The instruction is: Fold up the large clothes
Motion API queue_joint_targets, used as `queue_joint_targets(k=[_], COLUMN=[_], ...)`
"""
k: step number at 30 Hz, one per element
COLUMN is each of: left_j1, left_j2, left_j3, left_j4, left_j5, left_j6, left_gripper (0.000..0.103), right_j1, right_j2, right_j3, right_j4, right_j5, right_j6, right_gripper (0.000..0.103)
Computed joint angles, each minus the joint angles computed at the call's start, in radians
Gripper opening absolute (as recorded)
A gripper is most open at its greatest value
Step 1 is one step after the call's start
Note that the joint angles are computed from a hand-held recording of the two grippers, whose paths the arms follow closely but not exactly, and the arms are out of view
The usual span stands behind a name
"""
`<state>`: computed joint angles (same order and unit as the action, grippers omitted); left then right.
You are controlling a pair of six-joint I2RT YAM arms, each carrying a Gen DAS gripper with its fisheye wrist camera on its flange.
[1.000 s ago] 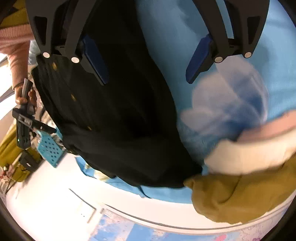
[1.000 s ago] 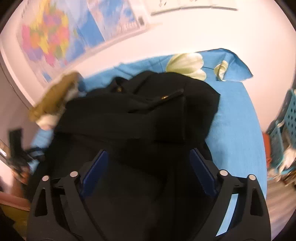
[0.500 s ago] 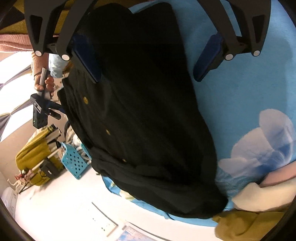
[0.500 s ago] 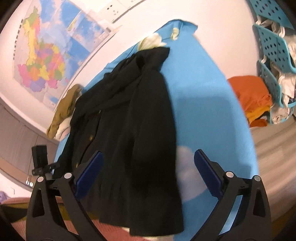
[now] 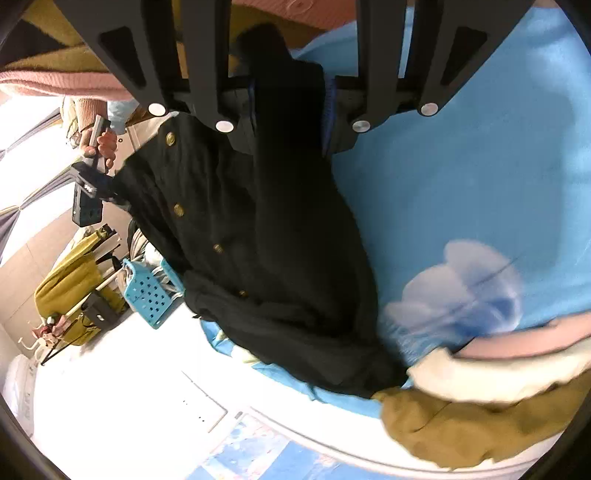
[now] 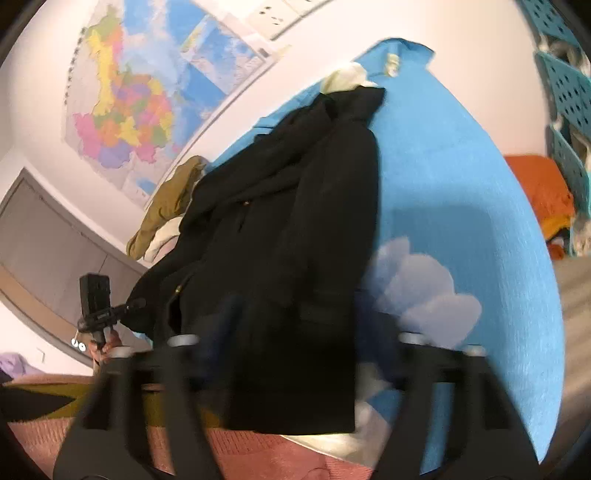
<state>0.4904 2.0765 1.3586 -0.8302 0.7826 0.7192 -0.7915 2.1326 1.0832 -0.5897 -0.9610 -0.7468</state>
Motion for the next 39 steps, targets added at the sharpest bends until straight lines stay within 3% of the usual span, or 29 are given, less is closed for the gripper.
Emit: queue_joint_targets(k=[4,5,6,10,12,14,16,18,21,22,24,26,28,34,36,39], left_j1=[-0.016,-0.018,-0.024,-0.067,-0.081,-0.101,-0.12,-0.121,-0.09,-0.08,-0.073,-0.057,-0.029,0.027,0.046,0.069], left_j2=[0.026,0.039,0.05,0.046,0.039,0.031,-0.003,-0.014,0.039,0.058,0.061,0.065,0.075,0.04,0.047,0.042], left_j3=[-0.004,0.008,0.015,-0.008,-0.024,-0.042,-0.096,-0.111,-0.048,-0.028,-0.027,-0.009,0.033,0.076,0.1,0.099], left_j4=[0.004,-0.019,-0.037,-0.016,0.001,0.004,0.085,0.121,0.07,0.055,0.055,0.018,-0.059,-0.129,-0.17,-0.189], left_j5=[-0.053,-0.049,-0.041,-0.04,-0.039,-0.034,-0.047,-0.069,-0.042,-0.03,-0.016,0.025,0.083,0.15,0.172,0.179], left_j6=[0.008,0.02,0.028,0.053,0.065,0.089,0.067,0.032,-0.009,-0.014,-0.027,-0.027,-0.009,-0.004,0.017,0.048], left_gripper=[0.051,0.068,0.077,0.08,0.087,0.086,0.077,0.045,0.029,0.027,0.021,0.018,0.016,0.015,0.015,0.015], right_j1=[-0.001,-0.003,-0.003,0.008,0.019,0.043,0.062,0.064,0.056,0.059,0.07,0.064,0.041,-0.013,-0.015,-0.019], right_j2=[-0.023,-0.024,-0.024,-0.047,-0.021,0.017,0.031,0.024,0.041,0.03,0.023,-0.003,-0.035,-0.171,-0.194,-0.222], right_j3=[-0.048,-0.052,-0.058,-0.102,-0.082,-0.054,-0.057,-0.064,-0.051,-0.064,-0.082,-0.099,-0.107,-0.113,-0.103,-0.107], right_j4=[0.049,0.043,0.041,0.091,0.035,-0.018,-0.006,0.008,-0.011,0.013,0.029,0.014,-0.035,-0.254,-0.371,-0.418], right_j5=[0.025,0.02,0.014,0.013,-0.006,-0.015,-0.022,-0.03,-0.073,-0.069,-0.087,-0.135,-0.206,-0.335,-0.356,-0.346], right_j6=[-0.018,-0.033,-0.049,-0.053,-0.092,-0.111,-0.105,-0.087,-0.076,-0.06,-0.038,-0.043,-0.077,-0.242,-0.344,-0.397], right_gripper=[0.081,0.084,0.086,0.089,0.072,0.037,0.032,0.033,0.036,0.035,0.017,0.012,0.011,0.01,0.01,0.009])
